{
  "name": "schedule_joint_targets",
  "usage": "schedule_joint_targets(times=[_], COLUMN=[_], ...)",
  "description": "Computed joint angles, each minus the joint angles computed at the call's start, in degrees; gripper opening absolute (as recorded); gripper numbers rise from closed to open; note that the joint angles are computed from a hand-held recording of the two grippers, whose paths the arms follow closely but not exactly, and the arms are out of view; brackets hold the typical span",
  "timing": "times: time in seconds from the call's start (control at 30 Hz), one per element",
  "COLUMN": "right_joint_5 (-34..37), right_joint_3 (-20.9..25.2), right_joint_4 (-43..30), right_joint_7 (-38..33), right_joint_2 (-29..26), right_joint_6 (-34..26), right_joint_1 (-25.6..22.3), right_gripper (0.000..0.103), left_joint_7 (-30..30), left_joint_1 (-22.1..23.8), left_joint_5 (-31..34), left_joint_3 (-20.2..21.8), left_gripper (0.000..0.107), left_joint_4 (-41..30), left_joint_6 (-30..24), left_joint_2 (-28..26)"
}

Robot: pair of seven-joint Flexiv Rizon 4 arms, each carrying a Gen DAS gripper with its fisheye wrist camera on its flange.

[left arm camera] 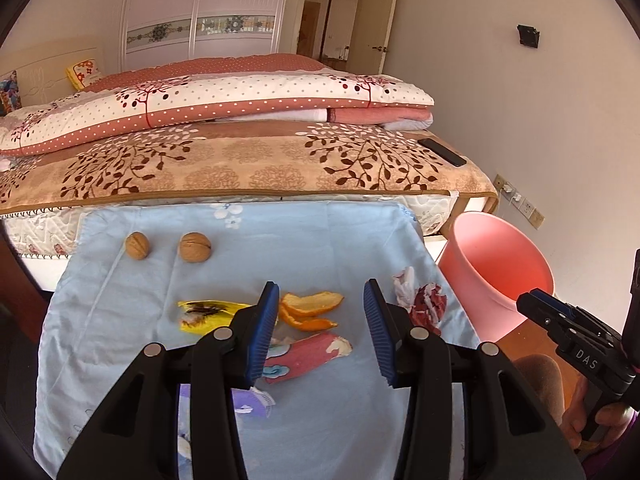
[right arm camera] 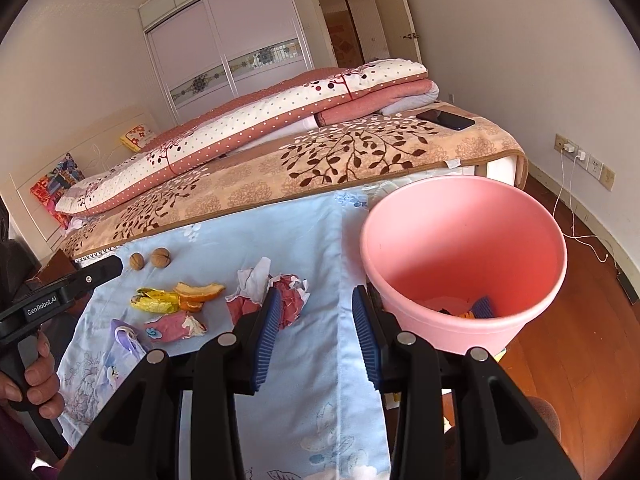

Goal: Collect trash
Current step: 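Move both open tools back over the remaining trash on the sheet, then roll the left tool and grasp the purple rolled cloth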

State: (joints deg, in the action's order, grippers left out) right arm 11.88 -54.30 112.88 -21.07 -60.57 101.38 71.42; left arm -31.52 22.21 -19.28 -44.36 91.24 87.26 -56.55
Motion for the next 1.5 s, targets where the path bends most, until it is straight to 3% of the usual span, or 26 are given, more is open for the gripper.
schedule_joint_targets(times=[0.23, 0.4, 0.63, 0.73, 0.83, 0.93, 1.07, 1.3, 1.5], right_joint_5=[-1.80, -3.45, -4.99, -5.51, -5.58, -5.34, -4.94, -3.89, -2.69], right_joint_3=[3.49, 6.44, 9.08, 9.84, 10.19, 10.61, 11.28, 12.79, 14.85], right_joint_4=[-2.51, -4.54, -6.72, -7.39, -7.55, -7.56, -7.72, -8.09, -8.44], right_joint_7=[-1.63, -3.55, -5.75, -6.41, -6.94, -7.34, -8.12, -10.62, -12.90], right_joint_2=[1.06, 1.89, 2.50, 2.65, 2.70, 2.79, 2.82, 2.89, 3.33], right_joint_6=[0.29, 0.22, -0.13, -0.23, -0.04, 0.32, 1.11, 2.76, 3.87], right_joint_1=[-2.29, -4.48, -6.61, -7.33, -7.56, -7.84, -8.38, -9.33, -10.66], right_gripper=[0.036, 0.036, 0.036, 0.036, 0.036, 0.036, 0.036, 0.038, 0.042], left_joint_7=[-4.07, -7.84, -8.59, -9.63, -13.87, -21.84, -32.46, -42.06, -46.14], left_joint_1=[0.11, -1.08, -1.69, -4.57, -8.36, -11.85, -13.89, -16.88, -18.21], left_joint_5=[-0.97, -2.49, -7.35, -8.79, -10.76, -13.26, -15.63, -13.82, -11.22], left_joint_3=[5.12, 10.31, 13.67, 17.56, 22.53, 27.86, 31.65, 34.50, 35.15], left_gripper=[0.044, 0.044, 0.044, 0.044, 0.044, 0.044, 0.044, 0.047, 0.047], left_joint_4=[-0.96, -1.79, -1.20, -2.51, -5.05, -9.42, -14.79, -18.81, -21.77], left_joint_6=[1.56, -0.40, -9.76, -14.85, -19.81, -27.57, -35.64, -36.65, -35.94], left_joint_2=[0.74, 1.46, 3.39, 4.20, 4.23, 3.38, 1.30, -0.24, -1.95])
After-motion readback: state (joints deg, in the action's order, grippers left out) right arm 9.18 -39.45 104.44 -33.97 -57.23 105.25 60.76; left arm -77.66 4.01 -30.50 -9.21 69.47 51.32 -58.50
